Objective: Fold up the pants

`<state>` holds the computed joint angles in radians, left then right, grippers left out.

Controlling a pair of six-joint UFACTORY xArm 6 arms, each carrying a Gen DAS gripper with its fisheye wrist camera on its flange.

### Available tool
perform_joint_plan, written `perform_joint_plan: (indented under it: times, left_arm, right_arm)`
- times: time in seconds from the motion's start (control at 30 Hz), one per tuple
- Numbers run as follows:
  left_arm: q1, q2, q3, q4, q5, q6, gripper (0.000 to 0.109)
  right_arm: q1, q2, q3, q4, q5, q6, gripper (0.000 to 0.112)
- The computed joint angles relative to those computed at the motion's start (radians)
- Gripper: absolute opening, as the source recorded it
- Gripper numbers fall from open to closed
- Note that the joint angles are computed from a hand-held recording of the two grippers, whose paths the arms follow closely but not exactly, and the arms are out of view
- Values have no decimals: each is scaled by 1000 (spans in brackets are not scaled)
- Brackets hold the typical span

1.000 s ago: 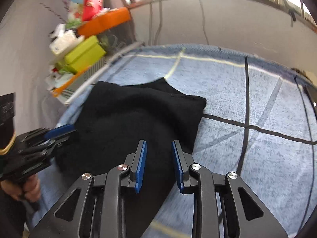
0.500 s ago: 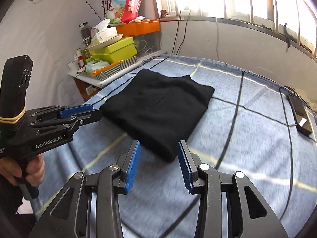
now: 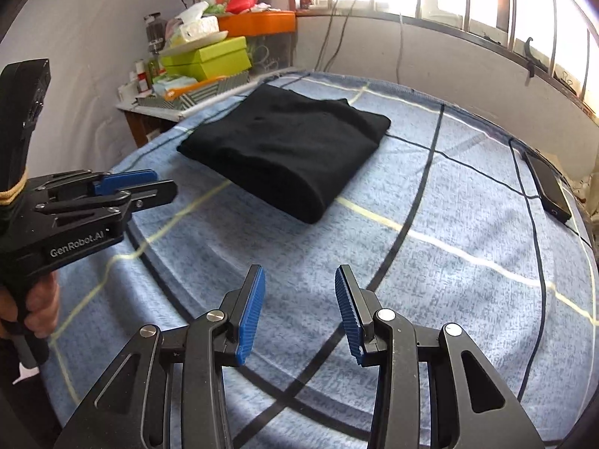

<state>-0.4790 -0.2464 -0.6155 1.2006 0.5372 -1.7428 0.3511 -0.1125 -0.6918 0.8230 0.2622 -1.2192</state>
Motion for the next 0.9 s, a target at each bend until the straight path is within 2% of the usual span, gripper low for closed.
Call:
perform_joint_plan:
  times: [0.27, 0.9]
  left_arm:
    - [18, 55, -12, -37, -15, 37, 31]
    - [13, 81, -20, -66, -14, 80, 33]
  right_arm:
    - [-5, 62, -20, -148, -32, 123, 40]
    - [2, 64, -14, -168, -50, 135, 42]
